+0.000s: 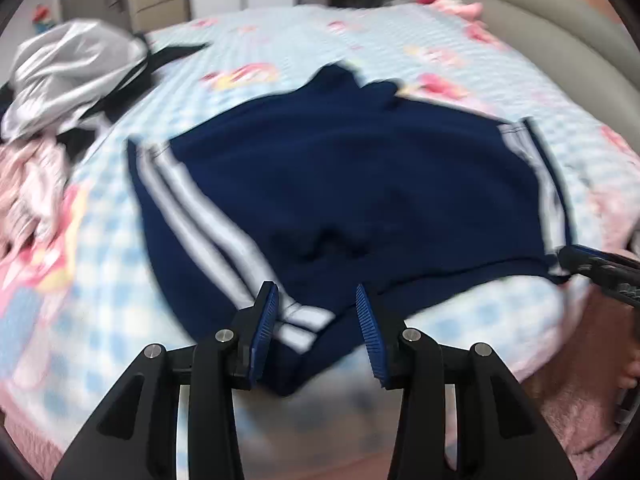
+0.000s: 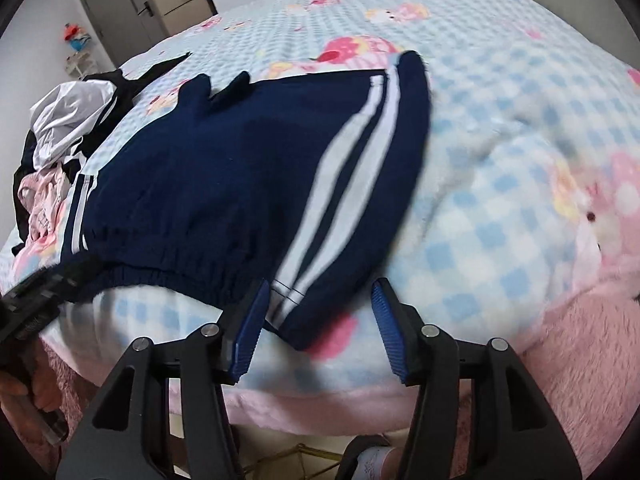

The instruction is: Fold clothes

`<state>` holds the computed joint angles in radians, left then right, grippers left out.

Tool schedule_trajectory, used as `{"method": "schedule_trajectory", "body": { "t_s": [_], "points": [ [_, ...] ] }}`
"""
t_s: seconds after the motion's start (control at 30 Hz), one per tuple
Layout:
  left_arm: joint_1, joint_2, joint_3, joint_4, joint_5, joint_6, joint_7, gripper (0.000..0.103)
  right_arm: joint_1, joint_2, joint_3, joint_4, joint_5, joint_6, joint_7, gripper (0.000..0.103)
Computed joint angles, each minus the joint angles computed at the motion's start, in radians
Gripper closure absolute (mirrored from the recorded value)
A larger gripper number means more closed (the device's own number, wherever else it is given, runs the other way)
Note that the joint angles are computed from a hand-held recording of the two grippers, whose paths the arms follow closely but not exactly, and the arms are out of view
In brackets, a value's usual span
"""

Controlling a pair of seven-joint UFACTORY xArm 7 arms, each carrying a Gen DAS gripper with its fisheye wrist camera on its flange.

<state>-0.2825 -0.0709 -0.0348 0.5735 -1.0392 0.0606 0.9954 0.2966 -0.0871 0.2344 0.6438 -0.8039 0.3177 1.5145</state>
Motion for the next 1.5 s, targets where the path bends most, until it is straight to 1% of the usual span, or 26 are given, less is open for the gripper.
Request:
{"method": "schedule_trajectory", "body": {
  "t_s": [0.03,0.07,0.1,0.13,0.17,0.2,0.23,0.27,0.3,0.37,0.43,0.5,0.53,0.63,0.73,0.77,0.83,0.9,0.93,1.0,1.03,1.07,1.2,1.33,1.4,1.5],
  "points": [
    [-0.015,-0.016,0.043,0.005,-0.002,0.047,-0.012,0.060,0.000,-0.007,-0.002,-0.005,0.008,0.009,-0.001,0.050],
    [-0.040,-0.027,0.095,0.015,-0.046,0.093,0.017,0.060,-0.006,-0.018,-0.009,-0.025,0.013,-0.021,0.007,0.050],
    [-0.055,-0.041,0.105,0.023,-0.132,0.100,0.089,0.061,-0.019,-0.028,-0.009,-0.038,-0.005,-0.054,0.032,0.050],
    [-0.029,-0.053,0.078,0.034,-0.220,0.115,0.170,0.061,-0.036,-0.037,-0.005,-0.049,-0.030,-0.087,0.063,0.049],
    [-0.026,-0.069,0.077,0.040,-0.266,0.129,0.212,0.061,-0.057,-0.055,0.001,-0.064,-0.073,-0.136,0.089,0.048],
    [0.014,-0.071,0.034,0.053,-0.270,0.177,0.221,0.060,-0.087,-0.075,0.015,-0.077,-0.125,-0.187,0.120,0.048],
    [0.016,-0.073,0.028,0.066,-0.260,0.223,0.220,0.060,-0.130,-0.063,0.045,-0.059,-0.195,-0.232,0.165,0.048],
    [0.017,-0.073,0.022,0.081,-0.254,0.268,0.222,0.060,-0.131,-0.046,0.041,-0.030,-0.267,-0.256,0.215,0.048],
    [0.015,-0.061,0.006,0.093,-0.229,0.277,0.210,0.060,-0.165,-0.043,0.080,-0.017,-0.298,-0.237,0.245,0.048],
    [0.003,-0.032,-0.029,0.120,-0.169,0.287,0.178,0.060,-0.152,-0.043,0.099,0.003,-0.283,-0.145,0.247,0.049],
    [-0.016,-0.003,-0.059,0.148,-0.126,0.300,0.159,0.060,-0.087,-0.096,0.078,-0.031,-0.177,-0.014,0.197,0.049],
    [-0.033,0.025,-0.085,0.173,-0.089,0.304,0.128,0.059,-0.075,-0.162,0.086,-0.079,-0.065,0.088,0.159,0.048],
    [-0.041,0.040,-0.097,0.187,-0.068,0.306,0.112,0.059,-0.061,-0.169,0.058,-0.094,-0.033,0.094,0.159,0.048],
    [-0.057,0.069,-0.123,0.214,-0.033,0.301,0.075,0.059,-0.065,-0.215,0.017,-0.167,0.085,0.025,0.085,0.048],
    [-0.059,0.084,-0.134,0.239,-0.053,0.336,0.060,0.059,-0.076,-0.168,0.017,-0.160,0.116,-0.093,-0.015,0.048],
    [-0.059,0.089,-0.137,0.245,-0.063,0.350,0.053,0.060,-0.090,-0.163,0.025,-0.163,0.113,-0.132,-0.029,0.051],
    [-0.050,0.087,-0.134,0.246,-0.093,0.375,0.057,0.059,-0.148,-0.145,0.082,-0.145,0.064,-0.164,-0.007,0.054],
    [-0.041,0.086,-0.130,0.246,-0.121,0.399,0.061,0.058,-0.197,-0.138,0.113,-0.148,0.041,-0.209,0.016,0.054],
    [-0.039,0.088,-0.130,0.247,-0.118,0.406,0.058,0.058,-0.205,-0.152,0.110,-0.169,0.053,-0.237,0.012,0.054],
    [-0.049,0.090,-0.141,0.237,-0.083,0.347,0.041,0.058,-0.209,-0.187,0.091,-0.218,0.099,-0.293,-0.016,0.054],
    [-0.048,0.087,-0.140,0.233,-0.080,0.340,0.039,0.058,-0.240,-0.194,0.117,-0.225,0.103,-0.305,-0.001,0.054],
    [-0.043,0.085,-0.136,0.233,-0.084,0.346,0.033,0.058,-0.277,-0.198,0.152,-0.227,0.105,-0.312,0.020,0.054],
    [-0.028,0.075,-0.122,0.232,-0.091,0.374,0.027,0.058,-0.333,-0.256,0.248,-0.220,0.164,-0.146,0.076,0.054],
    [-0.021,0.073,-0.115,0.236,-0.078,0.416,0.035,0.058,-0.250,-0.272,0.184,-0.231,0.249,-0.075,0.013,0.054],
    [-0.011,0.085,-0.108,0.253,-0.094,0.483,0.036,0.057,-0.221,-0.249,0.162,-0.224,0.263,-0.096,-0.031,0.054],
    [-0.017,0.097,-0.123,0.263,-0.089,0.483,0.034,0.057,-0.211,-0.204,0.161,-0.198,0.253,-0.136,-0.082,0.054]
  ]
}}
